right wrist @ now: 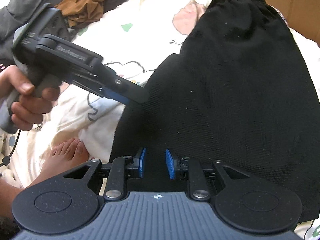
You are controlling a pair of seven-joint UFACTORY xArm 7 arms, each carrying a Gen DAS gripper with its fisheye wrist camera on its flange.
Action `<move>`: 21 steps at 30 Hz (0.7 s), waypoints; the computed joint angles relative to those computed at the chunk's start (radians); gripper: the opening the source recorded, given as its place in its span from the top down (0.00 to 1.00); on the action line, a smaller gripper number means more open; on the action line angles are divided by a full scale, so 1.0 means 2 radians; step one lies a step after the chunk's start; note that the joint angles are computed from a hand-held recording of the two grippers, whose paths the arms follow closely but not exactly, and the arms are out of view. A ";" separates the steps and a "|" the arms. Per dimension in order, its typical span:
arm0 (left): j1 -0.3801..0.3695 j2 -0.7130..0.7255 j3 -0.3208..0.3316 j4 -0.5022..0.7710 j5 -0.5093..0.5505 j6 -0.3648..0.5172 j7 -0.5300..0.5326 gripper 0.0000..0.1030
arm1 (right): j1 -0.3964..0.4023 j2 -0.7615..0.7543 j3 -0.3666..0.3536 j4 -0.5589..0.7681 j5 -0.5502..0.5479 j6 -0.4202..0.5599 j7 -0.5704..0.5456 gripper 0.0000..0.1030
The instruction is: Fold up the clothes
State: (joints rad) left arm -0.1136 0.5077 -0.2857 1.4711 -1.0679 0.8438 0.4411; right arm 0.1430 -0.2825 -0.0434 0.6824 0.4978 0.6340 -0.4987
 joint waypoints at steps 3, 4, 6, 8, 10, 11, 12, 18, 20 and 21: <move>0.004 0.002 -0.010 0.003 -0.027 -0.001 0.018 0.69 | 0.001 -0.002 -0.002 0.001 0.009 -0.004 0.000 0.72; 0.002 0.004 -0.011 0.009 -0.032 -0.002 0.019 0.69 | 0.002 -0.002 -0.003 0.001 0.013 -0.006 -0.001 0.72; -0.001 0.007 -0.012 0.018 -0.037 -0.003 0.022 0.69 | 0.004 -0.005 -0.007 0.001 0.027 -0.007 -0.006 0.66; -0.005 0.007 -0.011 0.025 -0.033 -0.003 0.022 0.68 | 0.008 -0.008 -0.011 0.003 0.046 -0.005 -0.012 0.51; -0.008 0.007 -0.010 0.030 -0.028 -0.004 0.019 0.67 | 0.012 -0.009 -0.010 0.004 0.057 -0.006 -0.013 0.46; -0.009 0.007 -0.010 0.033 -0.026 -0.005 0.017 0.67 | 0.013 -0.008 -0.008 0.005 0.060 -0.007 -0.013 0.46; -0.010 0.008 -0.011 0.037 -0.026 -0.005 0.015 0.66 | 0.014 -0.008 -0.005 0.005 0.059 -0.010 -0.012 0.46; -0.015 0.015 -0.017 0.047 -0.031 -0.007 0.014 0.65 | 0.007 0.001 0.022 0.001 -0.006 -0.036 0.051 0.46; -0.016 0.017 -0.017 0.049 -0.030 -0.006 0.013 0.65 | 0.005 0.002 0.023 0.001 -0.026 -0.035 0.064 0.52; -0.016 0.018 -0.017 0.050 -0.029 -0.006 0.011 0.65 | 0.004 0.003 0.023 0.001 -0.036 -0.034 0.071 0.56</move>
